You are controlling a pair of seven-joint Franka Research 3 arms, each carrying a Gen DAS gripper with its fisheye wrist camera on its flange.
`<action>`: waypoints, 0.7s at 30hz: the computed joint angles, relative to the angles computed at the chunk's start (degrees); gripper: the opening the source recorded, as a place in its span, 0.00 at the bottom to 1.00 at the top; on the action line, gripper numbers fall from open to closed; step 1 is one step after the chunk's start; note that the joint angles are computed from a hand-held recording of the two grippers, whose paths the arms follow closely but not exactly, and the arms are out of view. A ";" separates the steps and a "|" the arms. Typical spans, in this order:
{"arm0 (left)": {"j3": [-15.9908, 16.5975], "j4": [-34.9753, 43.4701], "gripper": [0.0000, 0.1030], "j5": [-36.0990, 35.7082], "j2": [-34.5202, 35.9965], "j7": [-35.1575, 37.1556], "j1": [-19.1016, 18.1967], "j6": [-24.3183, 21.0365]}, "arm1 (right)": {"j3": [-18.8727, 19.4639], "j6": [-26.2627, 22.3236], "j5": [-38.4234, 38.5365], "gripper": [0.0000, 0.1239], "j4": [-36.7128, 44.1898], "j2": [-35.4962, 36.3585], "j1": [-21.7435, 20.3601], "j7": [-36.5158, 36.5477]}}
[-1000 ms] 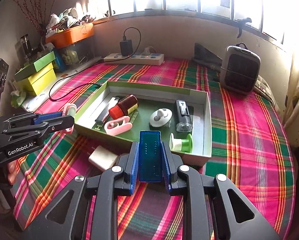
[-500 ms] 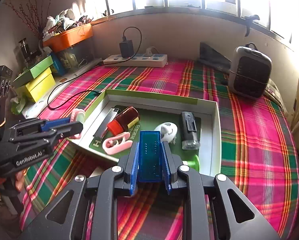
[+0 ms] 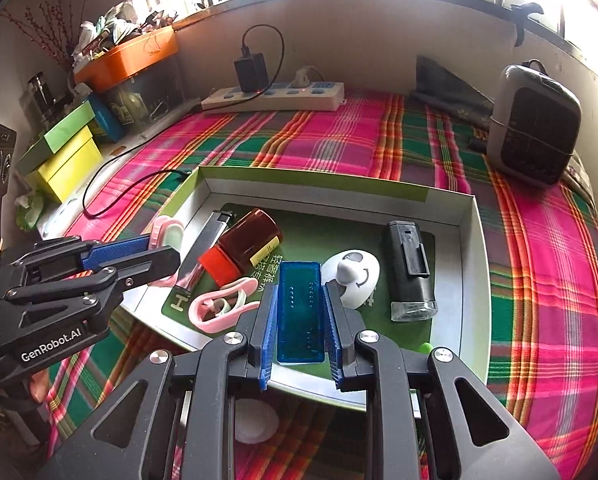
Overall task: Organize rigid objects
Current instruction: 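Lower both items into the box and open the right tool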
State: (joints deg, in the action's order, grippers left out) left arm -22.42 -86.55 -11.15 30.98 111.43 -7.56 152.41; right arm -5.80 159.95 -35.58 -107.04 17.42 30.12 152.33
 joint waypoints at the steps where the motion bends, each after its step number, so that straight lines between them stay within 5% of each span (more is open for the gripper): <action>1: 0.37 0.24 0.22 0.55 0.23 -0.29 -0.39 -0.07 | 0.21 -0.13 0.45 0.18 0.24 0.28 -0.22 -0.56; 21: 1.05 2.03 0.22 2.90 1.78 -2.40 -1.17 -1.82 | -0.30 -2.75 2.07 0.19 2.47 2.52 0.51 -3.12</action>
State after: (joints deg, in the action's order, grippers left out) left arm -21.37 -84.52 -8.25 32.76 109.03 -8.74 150.59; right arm -6.09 157.20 -33.51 -104.57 19.94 30.63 149.21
